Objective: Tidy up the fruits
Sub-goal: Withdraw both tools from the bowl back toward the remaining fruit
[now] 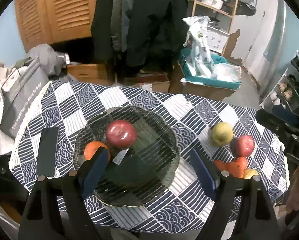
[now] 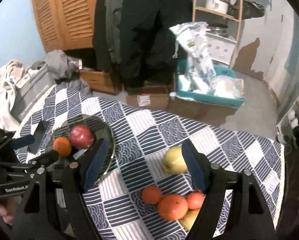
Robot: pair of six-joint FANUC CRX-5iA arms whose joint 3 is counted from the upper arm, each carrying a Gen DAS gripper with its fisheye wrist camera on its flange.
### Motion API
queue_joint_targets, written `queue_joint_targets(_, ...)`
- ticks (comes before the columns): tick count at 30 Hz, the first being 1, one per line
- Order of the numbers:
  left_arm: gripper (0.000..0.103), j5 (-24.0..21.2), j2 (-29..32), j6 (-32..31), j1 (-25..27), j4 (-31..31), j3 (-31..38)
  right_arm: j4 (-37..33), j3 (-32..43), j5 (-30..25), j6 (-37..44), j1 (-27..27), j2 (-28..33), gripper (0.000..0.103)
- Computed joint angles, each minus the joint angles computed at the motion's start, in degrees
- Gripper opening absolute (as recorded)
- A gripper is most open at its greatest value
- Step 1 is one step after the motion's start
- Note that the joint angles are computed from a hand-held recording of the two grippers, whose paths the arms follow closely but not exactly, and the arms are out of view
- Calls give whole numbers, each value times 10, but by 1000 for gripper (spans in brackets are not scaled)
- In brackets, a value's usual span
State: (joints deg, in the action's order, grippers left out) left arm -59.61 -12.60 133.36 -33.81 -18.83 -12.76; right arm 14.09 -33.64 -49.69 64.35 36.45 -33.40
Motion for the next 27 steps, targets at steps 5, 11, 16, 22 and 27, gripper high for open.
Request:
queue_joint_targets(5,87,-4,11,10,-26,-17,23,-2,-3,-7,4,-22,-22,80)
queue_joint_targets(11,87,-15,32,20,-61,-43,54,-1,-15,-8,18,-58,-49,87)
queue_joint_targets(16,87,-19,47,23,-76,-50,75,-21,-13,-7,43,-101,-54,87)
queue_joint_targets(22,93,-27,66,28,-98,-67,101,-38,-11,-7,73,-148,-58,87)
queue_joint_targets(27,94,-32,87,21,-109,-67,121,-46,-11,-8,92,-177,-58,88)
